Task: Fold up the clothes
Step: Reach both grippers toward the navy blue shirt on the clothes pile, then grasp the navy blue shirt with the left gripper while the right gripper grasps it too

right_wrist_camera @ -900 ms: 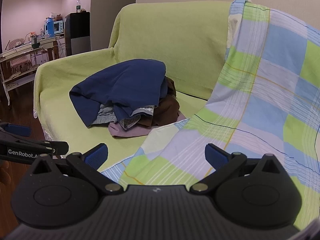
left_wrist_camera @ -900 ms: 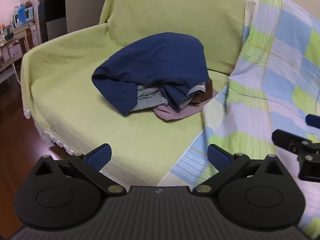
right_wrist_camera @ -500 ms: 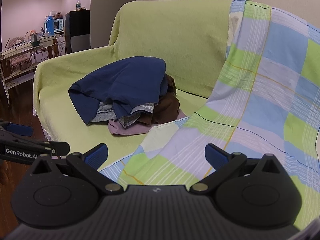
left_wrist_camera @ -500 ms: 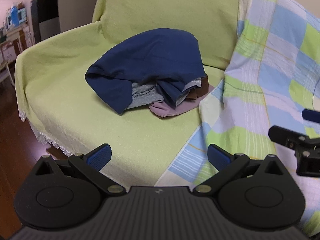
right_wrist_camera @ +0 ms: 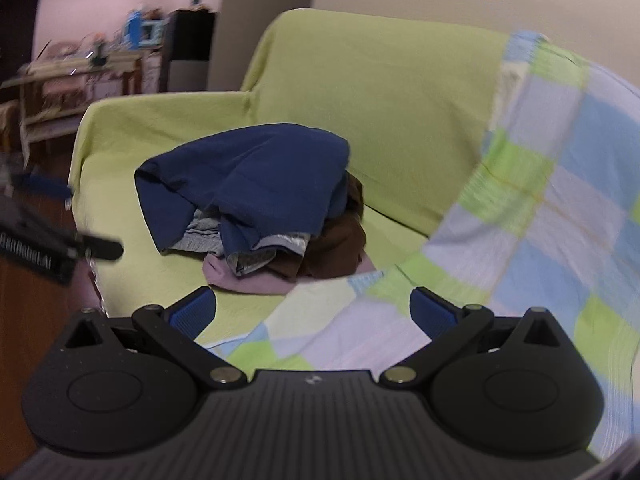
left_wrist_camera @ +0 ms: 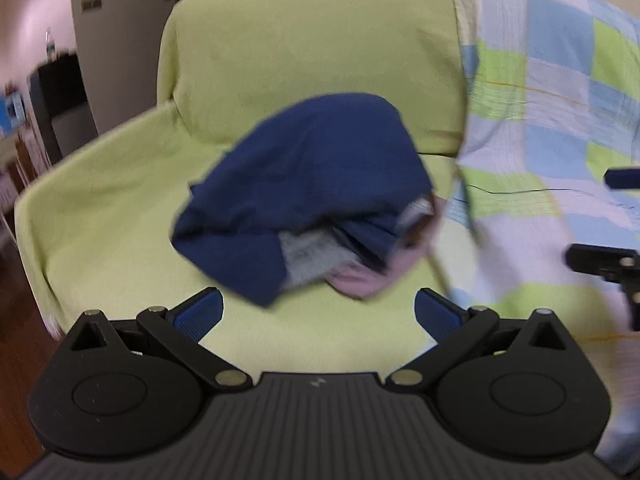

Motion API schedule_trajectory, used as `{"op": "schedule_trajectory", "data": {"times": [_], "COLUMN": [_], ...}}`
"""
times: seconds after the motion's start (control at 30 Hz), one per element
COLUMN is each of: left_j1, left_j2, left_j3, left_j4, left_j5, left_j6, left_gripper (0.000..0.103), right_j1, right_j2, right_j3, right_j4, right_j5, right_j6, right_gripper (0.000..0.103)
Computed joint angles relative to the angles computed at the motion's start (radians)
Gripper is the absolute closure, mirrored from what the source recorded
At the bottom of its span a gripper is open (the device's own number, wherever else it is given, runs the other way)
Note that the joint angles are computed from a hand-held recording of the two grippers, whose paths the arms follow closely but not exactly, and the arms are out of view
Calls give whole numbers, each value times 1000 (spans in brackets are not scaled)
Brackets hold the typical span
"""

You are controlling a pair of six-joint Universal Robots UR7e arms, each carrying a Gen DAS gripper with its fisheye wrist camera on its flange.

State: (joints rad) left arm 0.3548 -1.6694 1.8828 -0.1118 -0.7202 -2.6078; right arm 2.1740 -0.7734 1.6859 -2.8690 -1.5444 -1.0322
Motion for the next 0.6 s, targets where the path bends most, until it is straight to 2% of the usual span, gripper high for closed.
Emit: {"op": "schedule_trajectory", "data": {"times": [0.2, 0.27, 0.3, 0.37, 0.43, 0.53, 0.57, 0.6], "left_j1": [144, 209, 247, 329, 398, 453, 460, 462], "left_j2": [-82, -97, -97, -83, -68, -82, -91, -102], "left_j3": [10, 20, 24, 34, 42, 27, 23, 21], "left_j4": [240, 329, 378, 492, 591, 686, 710, 729], "left_j5": [64, 106, 138, 212, 264, 358, 383, 407], "left_j6": [-26, -20, -22, -55, -124, -248, -276, -292], "left_gripper": [1, 2, 2, 3, 8, 16, 21, 31], "right_j1": [2, 12, 35, 41, 49, 57, 61, 65], "right_j2": [122, 180, 232, 280, 320, 359, 369, 378], "right_j3": [-93, -140, -199, -240, -277, -310, -320, -327], "right_j4": [-28, -41, -36, -30, -11, 6, 12, 17], "right_j5": [66, 92, 94, 106, 106, 119, 124, 130], "right_j6": [-257, -350, -384, -450, -494, -539, -552, -564], "right_gripper": [1, 1, 1, 2, 7, 8, 9, 11]}}
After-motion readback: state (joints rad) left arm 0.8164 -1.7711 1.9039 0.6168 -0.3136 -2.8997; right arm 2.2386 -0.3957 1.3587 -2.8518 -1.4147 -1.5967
